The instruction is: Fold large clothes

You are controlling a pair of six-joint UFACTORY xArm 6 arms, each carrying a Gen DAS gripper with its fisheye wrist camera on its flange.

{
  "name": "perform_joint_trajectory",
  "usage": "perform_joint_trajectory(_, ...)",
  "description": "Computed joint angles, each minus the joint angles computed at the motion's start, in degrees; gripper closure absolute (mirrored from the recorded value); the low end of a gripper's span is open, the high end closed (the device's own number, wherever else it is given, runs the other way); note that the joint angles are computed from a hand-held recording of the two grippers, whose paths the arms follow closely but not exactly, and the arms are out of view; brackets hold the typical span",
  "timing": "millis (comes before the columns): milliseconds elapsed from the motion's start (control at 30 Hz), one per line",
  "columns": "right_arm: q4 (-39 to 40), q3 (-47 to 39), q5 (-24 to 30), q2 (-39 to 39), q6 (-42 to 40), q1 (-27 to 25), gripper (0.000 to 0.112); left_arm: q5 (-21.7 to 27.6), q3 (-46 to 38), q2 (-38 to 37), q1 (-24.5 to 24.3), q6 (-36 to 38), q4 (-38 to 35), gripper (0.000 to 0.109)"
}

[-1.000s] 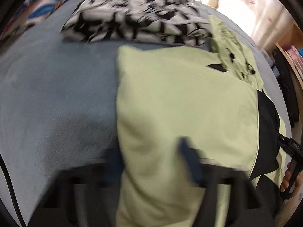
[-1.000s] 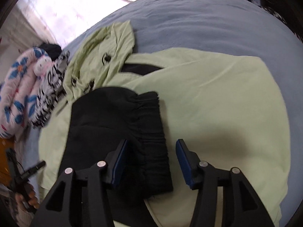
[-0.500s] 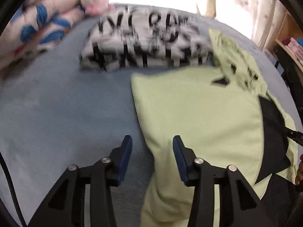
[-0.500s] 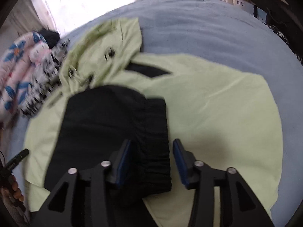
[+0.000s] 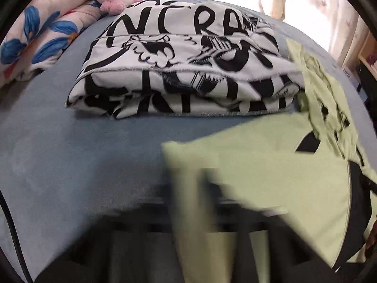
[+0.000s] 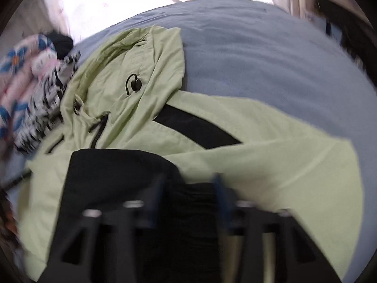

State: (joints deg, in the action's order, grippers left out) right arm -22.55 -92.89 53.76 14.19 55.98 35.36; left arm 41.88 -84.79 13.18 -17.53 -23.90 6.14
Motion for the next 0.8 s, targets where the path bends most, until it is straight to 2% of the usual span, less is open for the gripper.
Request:
perform_joint_trajectory(33, -2.4, 0.6, -0.1, -0.2, 1.3, 0.2, 0.079, -0.7, 0.2, 0.1, 0.1, -1.3, 1.7, 0.103)
perform_joint_trajectory(133, -2.5, 0.5, 1.1, 1.0, 1.3, 0.2, 0.078, -0.8, 1.1, 0.8, 0.0, -4.5, 8.2, 0.102)
perform_joint_trajectory(167, -3.3, -0.4, 2.4, 1.3, 1.2, 0.6, 0.074, -1.6, 2.0, 0.5, 0.1, -4.7, 8.7, 0.1)
perform_joint_trajectory(233, -3.6, -4.3, 8.6, 2.5, 1.2, 1.6, 0.066, -1.5, 3.0, -1.1, -0.1, -6.4, 11.5, 0.099)
perform_joint_trajectory(333, -8.7, -4.5, 12.9, 0.3, 5.0, 4.2, 0.064, 0.3, 5.0, -5.1, -0.9, -9.0, 16.3, 0.097)
perform_joint_trajectory(400, -11.8, -3.7, 14.0, -1.6, 7.3, 6.3, 0.063, -0.2, 8.1, -9.6, -1.6, -11.8, 20.0, 0.092)
perform_joint_trajectory(467, -13.3, -1.7, 12.3, -4.0, 9.4, 8.9, 0.063, -2.6, 11.8, -14.5, -2.8, -14.1, 20.8, 0.089)
perform_joint_trajectory(567, -9.6, -0.1, 4.9, -4.6, 9.1, 11.3, 0.063, -5.7, 16.9, -20.4, -5.8, -12.1, 11.5, 0.089)
perform_joint_trajectory(667, -4.4, -2.7, 0.4, -1.2, 6.5, 13.9, 0.063, -6.9, 20.8, -23.0, -10.9, -13.9, 7.1, 0.089)
perform_joint_trajectory(733, -1.3, -4.4, -2.6, 1.5, 4.5, 15.2, 0.063, -7.9, 23.7, -23.9, -13.9, -17.6, 7.2, 0.089)
perform_joint_trajectory(800, -0.9, -5.9, -2.5, 3.5, 3.4, 16.4, 0.063, -8.5, 25.7, -23.3, -15.6, -20.7, 7.3, 0.089)
